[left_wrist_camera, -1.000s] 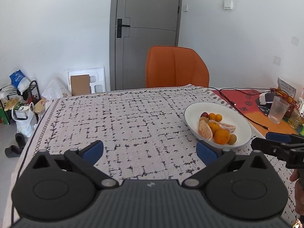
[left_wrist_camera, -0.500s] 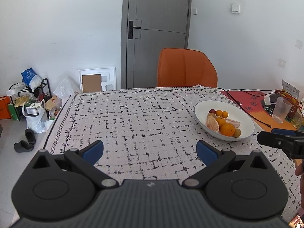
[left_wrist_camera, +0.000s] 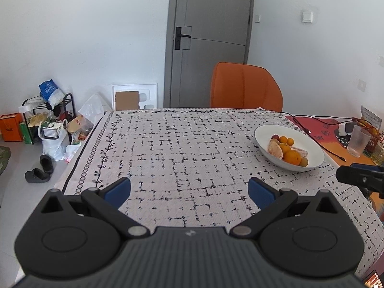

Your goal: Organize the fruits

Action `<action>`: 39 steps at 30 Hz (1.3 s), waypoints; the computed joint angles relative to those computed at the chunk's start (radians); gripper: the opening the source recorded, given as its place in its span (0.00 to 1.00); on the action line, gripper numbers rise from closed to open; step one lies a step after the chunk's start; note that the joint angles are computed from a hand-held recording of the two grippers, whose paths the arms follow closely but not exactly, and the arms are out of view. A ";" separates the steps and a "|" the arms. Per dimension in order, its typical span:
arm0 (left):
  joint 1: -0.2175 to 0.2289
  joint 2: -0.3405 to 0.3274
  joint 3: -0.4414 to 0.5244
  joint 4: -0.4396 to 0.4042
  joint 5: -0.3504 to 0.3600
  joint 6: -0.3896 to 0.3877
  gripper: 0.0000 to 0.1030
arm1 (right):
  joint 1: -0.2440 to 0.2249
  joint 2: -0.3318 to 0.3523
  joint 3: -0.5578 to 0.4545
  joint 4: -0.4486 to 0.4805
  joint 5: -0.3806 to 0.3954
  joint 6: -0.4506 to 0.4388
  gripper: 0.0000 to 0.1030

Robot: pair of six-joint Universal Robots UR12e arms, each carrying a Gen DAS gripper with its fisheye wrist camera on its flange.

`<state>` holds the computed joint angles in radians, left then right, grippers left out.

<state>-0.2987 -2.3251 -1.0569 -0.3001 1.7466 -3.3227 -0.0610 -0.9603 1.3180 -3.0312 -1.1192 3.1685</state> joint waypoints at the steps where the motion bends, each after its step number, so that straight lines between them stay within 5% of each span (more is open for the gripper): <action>1: 0.000 0.002 -0.005 0.002 0.004 -0.004 1.00 | 0.000 -0.001 0.003 -0.001 0.002 -0.003 1.00; 39: 0.004 0.012 -0.028 -0.019 -0.010 -0.007 1.00 | 0.009 -0.001 0.009 0.032 0.000 -0.026 1.00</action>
